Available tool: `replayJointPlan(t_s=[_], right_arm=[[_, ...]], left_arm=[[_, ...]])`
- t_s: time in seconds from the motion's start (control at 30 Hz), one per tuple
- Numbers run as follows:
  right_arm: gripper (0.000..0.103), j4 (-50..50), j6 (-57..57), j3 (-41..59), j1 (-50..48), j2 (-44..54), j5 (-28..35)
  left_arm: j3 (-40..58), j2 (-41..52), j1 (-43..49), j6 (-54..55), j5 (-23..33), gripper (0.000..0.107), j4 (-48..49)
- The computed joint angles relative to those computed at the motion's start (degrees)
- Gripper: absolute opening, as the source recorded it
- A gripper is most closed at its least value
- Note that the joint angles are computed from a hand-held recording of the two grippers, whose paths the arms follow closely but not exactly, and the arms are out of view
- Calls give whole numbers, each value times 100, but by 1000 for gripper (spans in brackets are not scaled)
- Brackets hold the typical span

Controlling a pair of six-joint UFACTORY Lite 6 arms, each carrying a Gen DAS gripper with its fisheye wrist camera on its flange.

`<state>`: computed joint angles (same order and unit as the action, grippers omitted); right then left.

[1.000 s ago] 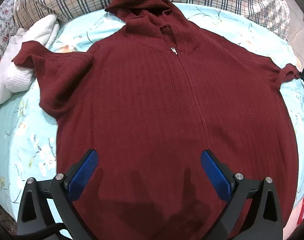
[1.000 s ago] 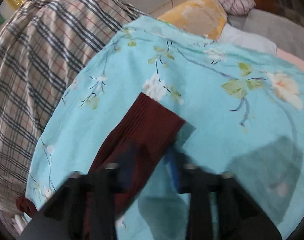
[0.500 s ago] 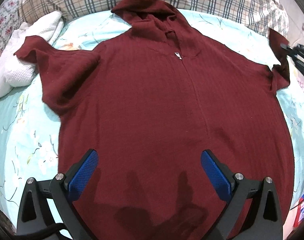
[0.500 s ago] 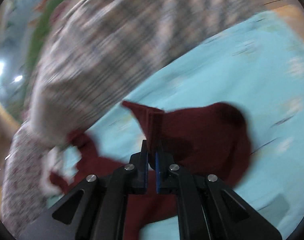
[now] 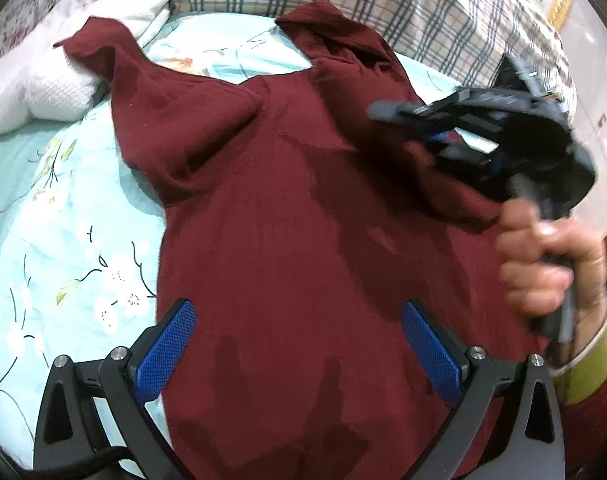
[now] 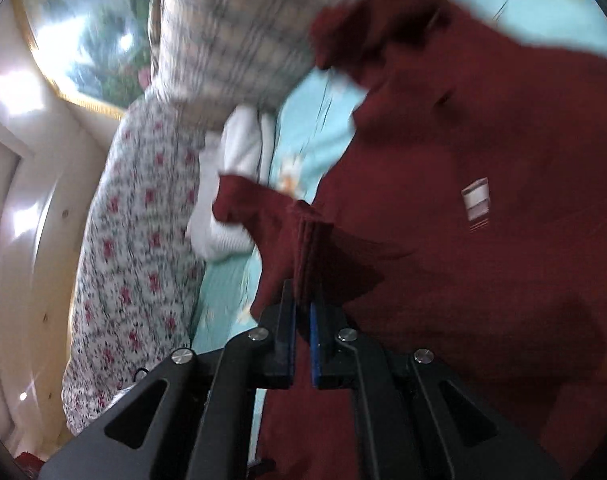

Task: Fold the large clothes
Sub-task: 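Lift the sleeve with the right gripper and carry it across the sweater body, then lay the sleeve on the body and open the right gripper while the left gripper grasps the other cuff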

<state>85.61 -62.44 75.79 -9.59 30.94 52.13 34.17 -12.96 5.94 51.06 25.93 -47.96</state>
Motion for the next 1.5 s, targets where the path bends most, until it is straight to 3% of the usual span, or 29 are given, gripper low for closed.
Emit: replayJointPlan(t_s=[0.2, 0.33, 0.47, 0.57, 0.67, 0.7, 0.73, 0.87, 0.93, 0.97, 1.07, 1.27, 1.3, 1.33, 1.37, 1.5], right_arm=[[9, 291, -166, 451, 487, 810, 1], [14, -340, 320, 543, 551, 756, -331], [27, 0, -342, -838, 174, -522, -618], [27, 164, -851, -2196, -490, -1948, -786], [27, -96, -892, -3290, -1526, -3217, -702], [27, -290, -860, -3619, -2069, -3649, -620], [27, -473, -809, -3830, -2501, -3970, -609], [27, -1231, -675, -3884, -4328, -4278, -460], [27, -1545, -462, -3609, -4669, -4062, -554], [29, -1668, -415, -3413, -4753, -3879, -637], [49, -1887, -182, -2869, -4410, -3243, -1192], [49, -1965, 10, -1781, -3367, -1702, -1764], [47, -2180, 145, -1599, -3261, -1508, -1747], [39, -2407, 257, -1472, -3080, -1361, -1858], [7, -2610, 355, -1396, -2949, -1314, -1988], [6, -2993, 760, -1246, -3103, -1466, -1993]], left_arm=[[633, 877, 313, 1152, 27, 102, -1102], [1573, 1925, 178, 1570, 59, 102, -1732], [2575, 3010, -174, 1267, -127, 102, -1673], [3507, 3973, -332, 558, -100, 92, -1090], [3599, 4153, -534, 758, -474, 64, -1234], [3537, 4116, -626, 879, -646, 31, -1299], [3519, 4078, -724, 830, -791, 5, -1261], [3033, 3315, -647, 1439, -1533, 4, -2057], [3235, 3439, -452, 664, -1740, 4, -1253], [3459, 3646, -289, 357, -1484, 4, -917], [3626, 3838, -146, 263, -1110, 4, -764], [3337, 3701, -442, 266, -1373, 4, -656], [3293, 3641, -430, 264, -1354, 4, -622], [3250, 3551, -423, 220, -1307, 4, -550], [3220, 3485, -414, 287, -1258, 4, -602], [3261, 3537, -477, 484, -1195, 4, -743]])
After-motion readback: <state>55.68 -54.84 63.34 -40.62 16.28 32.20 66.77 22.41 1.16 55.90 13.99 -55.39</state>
